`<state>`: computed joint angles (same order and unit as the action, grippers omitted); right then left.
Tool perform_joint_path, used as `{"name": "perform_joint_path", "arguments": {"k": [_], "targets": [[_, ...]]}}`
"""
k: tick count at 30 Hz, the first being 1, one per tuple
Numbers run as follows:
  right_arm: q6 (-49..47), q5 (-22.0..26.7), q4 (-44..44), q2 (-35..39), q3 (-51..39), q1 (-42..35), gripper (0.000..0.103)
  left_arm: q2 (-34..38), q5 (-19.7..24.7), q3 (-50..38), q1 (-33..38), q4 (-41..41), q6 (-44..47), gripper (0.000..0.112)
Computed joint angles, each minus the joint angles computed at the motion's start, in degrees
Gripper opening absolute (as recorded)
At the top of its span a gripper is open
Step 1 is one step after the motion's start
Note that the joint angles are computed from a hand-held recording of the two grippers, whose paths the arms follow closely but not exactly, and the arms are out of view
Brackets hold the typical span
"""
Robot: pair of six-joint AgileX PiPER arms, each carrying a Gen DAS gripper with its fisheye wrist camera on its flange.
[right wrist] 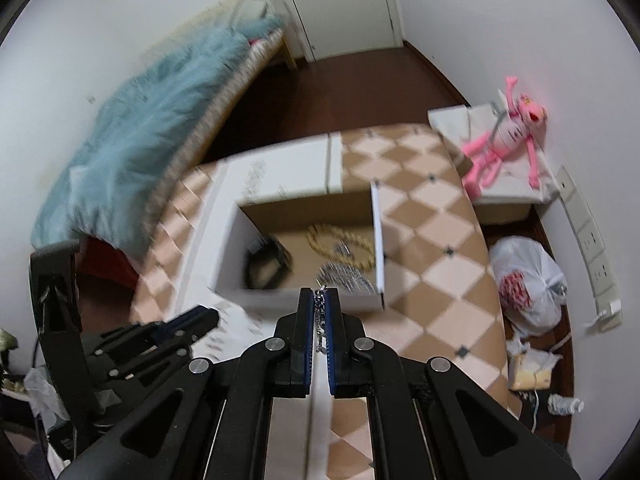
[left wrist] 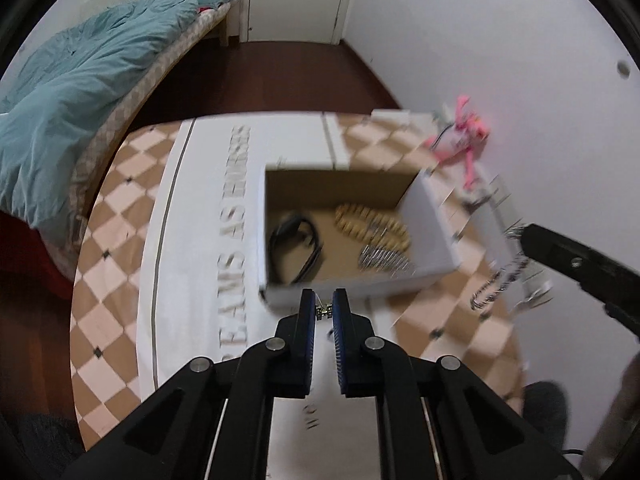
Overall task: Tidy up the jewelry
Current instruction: 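Lower the charm bracelet and earring into the box and open both tools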
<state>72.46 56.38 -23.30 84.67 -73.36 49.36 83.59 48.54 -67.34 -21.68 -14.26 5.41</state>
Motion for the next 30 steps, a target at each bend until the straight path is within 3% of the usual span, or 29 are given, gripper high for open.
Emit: {"name": "perform_joint_path", "arguments": {"k": [6, 16, 26, 28, 29, 30], "targets": [[-10.15, 0.27, 3.8, 2.93, -8.73, -6.88, 0.005, 7.83, 6.07, -14.07, 2.2, -3.24, 2.19, 0.006], [-27.81, -3.89, 21.51, 14.33, -13.01, -20.11, 0.005, 24.28, 13.32, -31.22, 2.1, -0.71, -0.8, 0.006], [-34.24, 3.39, 22.0, 25.71, -23.24, -23.71, 0.006, 32.16, 19.16, -41.26, 0.78, 5.19, -6.14, 0.009], [-35.12, 5.39, 22.03, 27.43, -25.29, -23.95, 0.007, 32.3, 19.14, -41.91, 0.77, 6.61, -7.15, 0.014], [-35.24, 5.7, 22.07, 27.65, -25.53, -24.12, 0.01, 32.65, 19.66, -42.7, 0.76, 7.22, -7.63, 0.017], [-35.02, 6.25, 21.49, 27.87, -25.9, -24.07, 0.019, 32.78, 19.9, -43.15, 0.92, 7.29, -7.65, 0.025]]}}
